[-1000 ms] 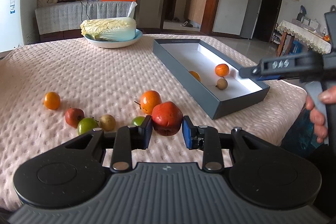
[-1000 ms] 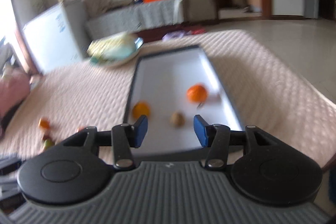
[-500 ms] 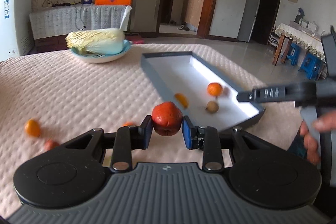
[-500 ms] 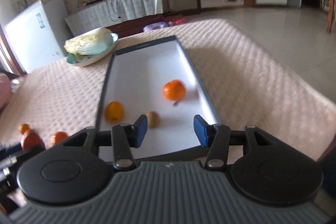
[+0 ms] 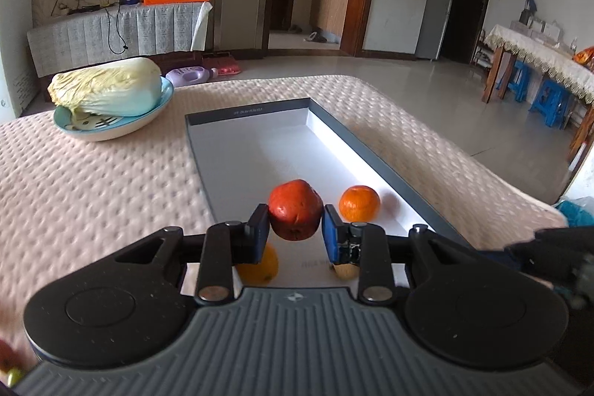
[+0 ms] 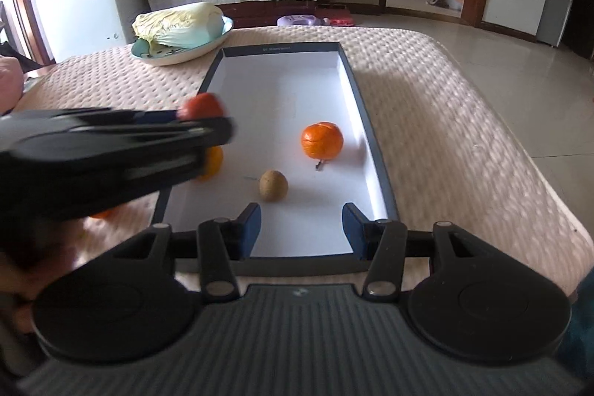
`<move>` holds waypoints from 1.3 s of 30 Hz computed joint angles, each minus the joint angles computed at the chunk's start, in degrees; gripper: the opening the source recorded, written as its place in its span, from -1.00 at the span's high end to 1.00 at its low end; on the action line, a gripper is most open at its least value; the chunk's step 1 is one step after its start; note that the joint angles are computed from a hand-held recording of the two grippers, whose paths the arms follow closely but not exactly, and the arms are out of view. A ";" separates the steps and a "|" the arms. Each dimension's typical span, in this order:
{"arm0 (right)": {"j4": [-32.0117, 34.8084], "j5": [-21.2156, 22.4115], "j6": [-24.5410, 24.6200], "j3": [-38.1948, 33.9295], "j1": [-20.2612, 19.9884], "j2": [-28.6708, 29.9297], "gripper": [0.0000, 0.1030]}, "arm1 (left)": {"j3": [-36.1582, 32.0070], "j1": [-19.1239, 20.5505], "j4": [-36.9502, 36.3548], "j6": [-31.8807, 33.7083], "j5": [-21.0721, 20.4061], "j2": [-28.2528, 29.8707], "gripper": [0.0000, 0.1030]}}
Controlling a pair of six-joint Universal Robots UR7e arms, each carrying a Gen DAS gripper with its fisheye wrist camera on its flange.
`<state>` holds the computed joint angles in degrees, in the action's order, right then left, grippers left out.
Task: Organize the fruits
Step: 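Carry the red apple with the left gripper into the box and open it, then move the right gripper to the large orange while the left moves to a green fruit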
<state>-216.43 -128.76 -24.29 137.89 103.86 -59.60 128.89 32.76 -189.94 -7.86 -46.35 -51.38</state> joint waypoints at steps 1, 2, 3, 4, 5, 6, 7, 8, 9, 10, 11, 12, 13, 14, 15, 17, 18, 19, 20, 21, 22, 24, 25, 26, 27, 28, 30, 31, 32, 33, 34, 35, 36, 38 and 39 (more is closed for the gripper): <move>0.20 0.06 0.04 -0.19 0.08 0.15 0.00 | -0.73 0.23 -0.27 0.24 0.48 0.96 0.30; 0.19 0.18 -0.10 -0.39 0.06 0.42 0.00 | -1.35 0.56 -0.12 0.30 0.57 1.55 0.30; 0.48 0.27 -0.10 -0.54 0.09 0.52 0.00 | -1.80 1.05 0.02 0.39 0.16 1.83 0.29; 0.82 0.44 -0.01 -0.60 0.08 0.54 0.00 | -2.04 1.27 0.04 0.38 0.04 1.95 0.24; 1.01 0.67 0.06 -0.61 0.09 0.56 0.01 | -2.09 1.31 -0.33 0.62 0.28 2.02 0.18; 1.08 0.79 0.09 -0.63 0.09 0.62 0.00 | -1.96 1.24 -1.07 1.04 0.50 2.06 0.01; 1.21 0.73 0.18 -0.70 0.12 0.66 0.00 | -1.83 1.15 -1.80 1.57 0.64 2.02 -0.15; 1.28 0.82 0.29 -0.73 0.09 0.64 0.00 | -1.65 1.01 -2.43 2.22 0.88 1.85 -0.19; 1.22 1.10 0.55 -0.66 0.04 0.55 0.00 | -1.43 0.76 -2.91 2.94 1.41 1.65 -0.22; 1.12 1.29 0.86 -0.63 0.00 0.52 0.00 | -1.31 0.59 -3.13 3.55 1.82 1.37 -0.22; 1.03 1.31 1.12 -0.68 -0.01 0.55 0.00 | -1.08 0.45 -3.23 3.88 2.06 0.90 -0.22; 0.83 1.31 1.35 -0.67 -0.01 0.60 0.00 | -0.75 0.28 -3.13 3.78 2.23 0.22 -0.22; 0.69 1.29 1.52 -0.68 -0.02 0.69 0.00 | -0.25 0.12 -3.11 3.57 2.28 -0.62 -0.22; 0.52 1.15 1.72 -0.79 -0.01 0.88 0.00 | 0.37 -0.11 -2.98 3.43 2.40 -1.58 -0.22; 0.39 1.02 1.98 -0.90 -0.04 1.00 0.00 | 1.22 -0.58 -2.85 3.26 2.94 -2.63 -0.22; 0.20 1.17 2.73 -0.95 -0.17 1.03 0.00 | 3.03 -1.44 -2.59 3.23 3.77 -4.98 -0.22; -0.06 1.46 3.20 -0.83 -0.30 0.96 0.00 | 4.09 -1.98 -1.91 2.91 4.22 -6.56 -0.22; -0.30 1.94 3.65 -0.70 -0.41 0.88 0.00 | 5.45 -2.66 -1.41 2.53 4.77 -8.32 -0.22; -0.47 2.54 3.98 -0.53 -0.55 0.69 0.00 | 6.77 -3.22 -0.84 2.29 5.16 -10.12 -0.22; -0.84 3.25 4.20 -0.34 -0.73 0.55 0.00 | 8.17 -3.91 0.12 1.94 5.68 -12.22 -0.22; -1.30 3.91 4.34 -0.17 -0.80 0.53 0.00 | 9.54 -4.63 1.22 1.48 6.33 -14.35 -0.22; -2.04 4.83 4.22 -0.12 -0.83 0.66 0.00 | 12.22 -6.17 4.26 -0.15 7.75 -18.98 -0.22; -2.74 5.37 3.99 -0.06 -0.79 0.84 0.00 | 13.56 -6.98 6.04 -1.46 8.44 -21.60 -0.22; -3.53 6.02 3.67 0.01 -0.75 1.04 0.00 | 14.73 -7.67 8.13 -3.05 9.07 -24.25 -0.22; -4.32 6.59 3.37 0.03 -0.66 1.27 0.00 | 15.91 -8.40 10.38 -4.94 9.78 -26.90 -0.22; -5.15 7.10 3.08 0.03 -0.52 1.55 0.00 | 17.12 -9.23 12.61 -7.05 10.80 -29.48 -0.22; -6.62 8.03 2.61 0.00 -0.30 2.16 0.01 | 19.36 -10.87 18.39 -11.51 12.42 -34.74 -0.22; -7.12 8.38 2.54 -0.03 -0.13 2.49 0.00 | 20.39 -11.58 21.73 -13.83 12.88 -37.46 -0.22; -7.50 8.76 2.44 -0.04 0.00 2.69 0.01 | 21.39 -12.27 25.01 -16.23 13.36 -39.98 -0.22; -8.18 9.17 2.22 -0.03 0.18 3.06 0.01 | 22.26 -12.80 28.54 -18.74 13.82 -42.41 -0.22; -8.89 9.68 1.78 -0.04 0.27 3.38 0.01 | 23.00 -13.24 32.05 -21.04 13.91 -44.85 -0.22; -9.52 10.17 1.25 -0.13 0.36 3.74 0.01 | 23.72 -13.68 35.47 -23.35 13.95 -47.24 -0.22; -10.33 10.69 0.52 -0.18 0.52 4.22 0.01 | 24.29 -14.24 39.22 -26.06 14.24 -49.49 -0.22; -11.31 11.49 -0.56 -0.49 0.87 5.15 0.01 | 25.20 -15.27 46.17 -30.91 14.14 -53.67 -0.22; -11.60 12.00 -0.99 -0.63 0.99 5.59 0.01 | 25.62 -15.68 48.37 -32.52 13.98 -54.86 -0.22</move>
